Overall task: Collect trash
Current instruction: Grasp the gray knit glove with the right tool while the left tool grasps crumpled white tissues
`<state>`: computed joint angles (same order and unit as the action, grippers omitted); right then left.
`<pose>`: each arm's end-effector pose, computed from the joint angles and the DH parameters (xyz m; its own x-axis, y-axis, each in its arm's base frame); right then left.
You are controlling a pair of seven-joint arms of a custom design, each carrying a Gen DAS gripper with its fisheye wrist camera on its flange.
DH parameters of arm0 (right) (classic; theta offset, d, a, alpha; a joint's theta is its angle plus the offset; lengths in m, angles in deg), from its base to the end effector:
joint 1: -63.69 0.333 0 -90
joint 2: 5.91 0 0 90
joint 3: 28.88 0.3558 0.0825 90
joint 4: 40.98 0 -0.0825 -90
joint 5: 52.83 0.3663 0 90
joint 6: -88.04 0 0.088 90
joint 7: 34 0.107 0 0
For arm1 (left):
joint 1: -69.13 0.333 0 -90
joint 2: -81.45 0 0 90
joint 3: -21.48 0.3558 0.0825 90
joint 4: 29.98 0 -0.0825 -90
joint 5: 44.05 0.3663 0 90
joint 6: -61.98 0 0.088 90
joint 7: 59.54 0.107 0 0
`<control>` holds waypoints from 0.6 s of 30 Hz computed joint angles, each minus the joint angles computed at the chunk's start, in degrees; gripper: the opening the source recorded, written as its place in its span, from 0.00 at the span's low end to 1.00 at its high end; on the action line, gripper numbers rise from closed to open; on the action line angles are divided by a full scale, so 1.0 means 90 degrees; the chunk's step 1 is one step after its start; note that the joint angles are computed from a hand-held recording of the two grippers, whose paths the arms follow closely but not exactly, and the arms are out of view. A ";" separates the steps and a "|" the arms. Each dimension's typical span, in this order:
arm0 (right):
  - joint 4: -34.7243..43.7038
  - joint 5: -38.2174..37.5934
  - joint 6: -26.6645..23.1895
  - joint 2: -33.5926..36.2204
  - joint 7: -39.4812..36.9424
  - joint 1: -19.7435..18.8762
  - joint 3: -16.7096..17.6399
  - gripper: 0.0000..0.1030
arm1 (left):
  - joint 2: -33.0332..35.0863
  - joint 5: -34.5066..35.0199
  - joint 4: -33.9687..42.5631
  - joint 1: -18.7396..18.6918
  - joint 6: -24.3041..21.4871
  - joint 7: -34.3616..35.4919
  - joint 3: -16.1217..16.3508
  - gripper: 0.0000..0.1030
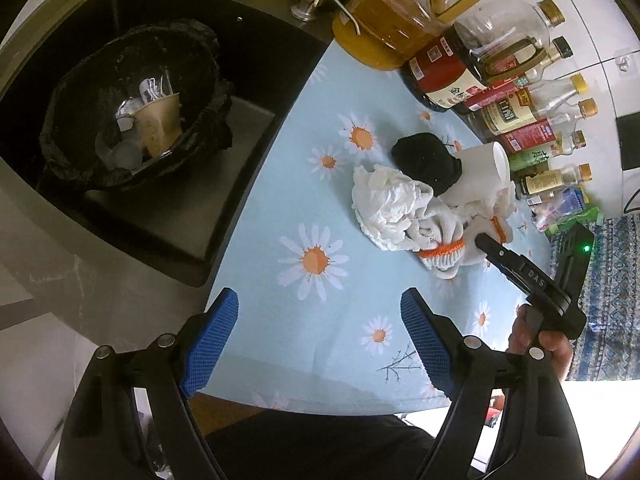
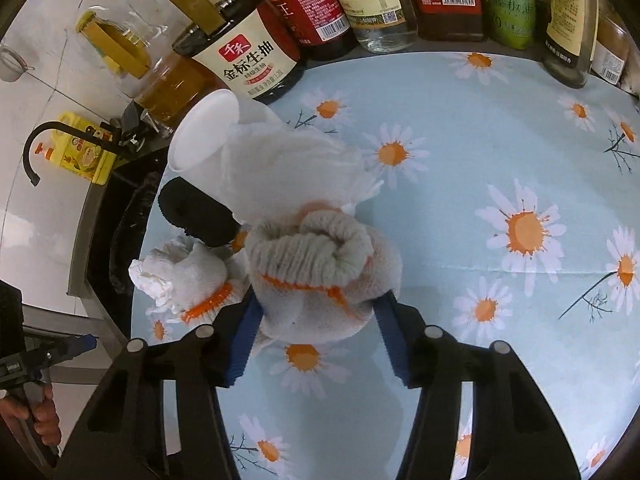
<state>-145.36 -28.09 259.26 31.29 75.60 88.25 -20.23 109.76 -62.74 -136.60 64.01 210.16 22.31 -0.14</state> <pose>0.6080 0.3431 0.2787 -0.1360 -0.8781 -0.4587 -0.9225 0.2811 -0.2646 0.6120 -0.2690 0.3409 -0.0274 -0.9089 0.4162 -0.9929 -0.0235 -0.1166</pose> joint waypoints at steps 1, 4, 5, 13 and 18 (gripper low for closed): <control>0.0019 -0.0020 -0.0019 0.0015 0.0016 0.0028 -0.0038 0.43 | 0.0003 0.0008 0.0005 -0.0007 -0.0008 -0.0005 -0.0001 0.79; 0.0029 -0.0122 -0.0023 0.0020 0.0085 0.0153 -0.0189 0.29 | 0.0025 0.0045 0.0052 -0.0033 -0.0053 -0.0022 0.0006 0.79; 0.0023 -0.0143 -0.0013 0.0015 0.0099 0.0168 -0.0206 0.28 | 0.0044 0.0045 0.0080 -0.0032 -0.0076 -0.0012 -0.0002 0.79; -0.0353 -0.0086 0.0266 -0.0253 0.0243 0.0186 -0.0171 0.24 | 0.0285 0.0171 0.0474 -0.0096 -0.0297 0.0160 -0.0025 0.79; -0.0774 -0.0034 0.0579 -0.0604 0.0371 0.0265 -0.0207 0.24 | 0.0481 0.0883 0.0878 -0.0452 -0.0405 0.0046 0.0223 0.79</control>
<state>-152.33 -28.40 264.47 25.85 78.94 90.63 -22.09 114.09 -54.79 -128.70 59.94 206.51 22.72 1.87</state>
